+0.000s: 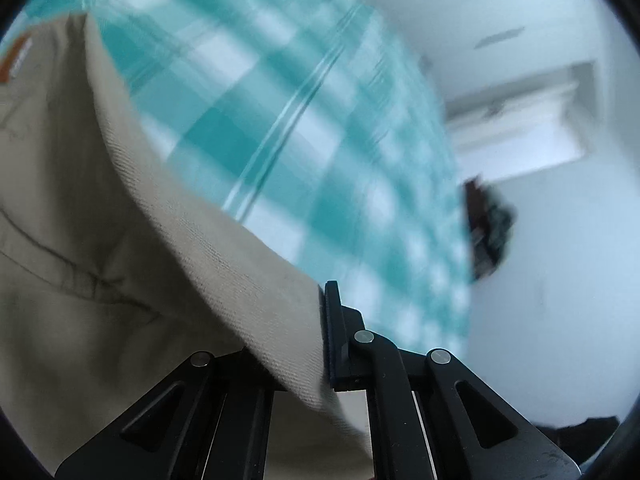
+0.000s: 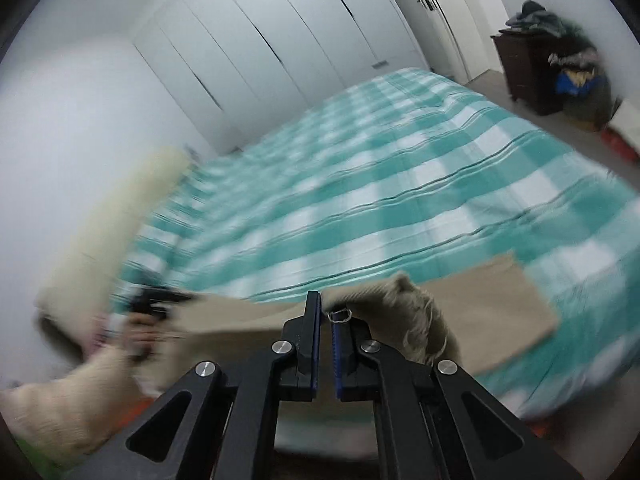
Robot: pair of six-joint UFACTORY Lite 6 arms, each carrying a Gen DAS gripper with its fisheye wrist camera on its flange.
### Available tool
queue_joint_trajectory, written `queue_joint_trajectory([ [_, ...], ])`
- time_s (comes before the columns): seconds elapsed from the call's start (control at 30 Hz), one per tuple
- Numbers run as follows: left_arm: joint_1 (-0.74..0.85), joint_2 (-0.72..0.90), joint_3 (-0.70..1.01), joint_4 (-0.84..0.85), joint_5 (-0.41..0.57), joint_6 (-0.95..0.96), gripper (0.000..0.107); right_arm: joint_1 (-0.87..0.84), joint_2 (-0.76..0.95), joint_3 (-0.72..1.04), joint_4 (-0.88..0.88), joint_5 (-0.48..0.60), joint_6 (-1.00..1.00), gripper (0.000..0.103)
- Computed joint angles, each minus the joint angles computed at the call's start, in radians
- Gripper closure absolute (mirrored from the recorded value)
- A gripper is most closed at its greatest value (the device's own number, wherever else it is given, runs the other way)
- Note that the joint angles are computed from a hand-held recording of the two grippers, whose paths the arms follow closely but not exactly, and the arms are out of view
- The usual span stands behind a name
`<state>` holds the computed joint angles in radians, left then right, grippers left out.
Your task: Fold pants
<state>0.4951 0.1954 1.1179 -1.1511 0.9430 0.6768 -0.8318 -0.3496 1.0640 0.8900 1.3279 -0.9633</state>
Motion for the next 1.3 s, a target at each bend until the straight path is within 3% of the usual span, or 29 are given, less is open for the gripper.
queue_joint_trajectory([
  [0.03, 0.046, -0.093, -0.036, -0.039, 0.027, 0.03, 0.104, 0.092, 0.073, 0.071, 0.008, -0.086, 0.019, 0.098],
  [0.1, 0.124, -0.233, -0.082, -0.053, 0.065, 0.08, 0.103, 0.179, 0.184, 0.236, 0.09, -0.136, 0.004, 0.098],
  [0.2, 0.286, -0.474, -0.242, -0.004, 0.146, 0.2, 0.101, 0.159, 0.264, 0.407, 0.235, -0.066, -0.071, 0.098],
  [0.27, 0.314, -0.594, -0.414, 0.071, 0.159, 0.243, 0.098, 0.11, 0.265, 0.398, 0.241, -0.018, -0.122, 0.098],
  [0.37, 0.136, -0.668, -0.699, 0.214, -0.016, 0.234, 0.096, 0.009, 0.233, 0.174, 0.138, -0.038, -0.196, 0.098],
  [0.43, 0.001, -0.629, -0.821, 0.223, -0.155, 0.214, 0.096, -0.033, 0.256, 0.0, 0.005, -0.178, -0.207, 0.098],
  [0.5, -0.06, -0.66, -0.873, 0.212, -0.217, 0.197, 0.098, -0.082, 0.351, -0.125, -0.084, -0.344, -0.212, 0.098],
  [0.6, -0.107, -0.715, -0.863, 0.271, -0.223, 0.129, 0.098, -0.13, 0.421, -0.193, -0.097, -0.459, -0.237, 0.098],
  [0.83, -0.074, -0.757, -0.878, 0.297, -0.196, 0.113, 0.098, -0.247, 0.481, -0.126, -0.036, -0.367, -0.237, 0.095],
  [0.97, -0.125, -0.692, -0.867, 0.242, -0.256, 0.143, 0.098, -0.225, 0.556, -0.074, 0.003, -0.346, -0.194, 0.094],
  [1.17, -0.101, -0.699, -0.87, 0.247, -0.236, 0.16, 0.098, -0.2, 0.621, -0.026, 0.018, -0.304, -0.037, 0.063],
  [1.2, -0.105, -0.688, -0.868, 0.237, -0.243, 0.167, 0.098, -0.212, 0.621, -0.025, 0.025, -0.282, -0.013, 0.053],
  [1.3, -0.12, -0.67, -0.872, 0.215, -0.264, 0.183, 0.098, -0.202, 0.639, 0.003, -0.007, -0.282, 0.072, 0.051],
])
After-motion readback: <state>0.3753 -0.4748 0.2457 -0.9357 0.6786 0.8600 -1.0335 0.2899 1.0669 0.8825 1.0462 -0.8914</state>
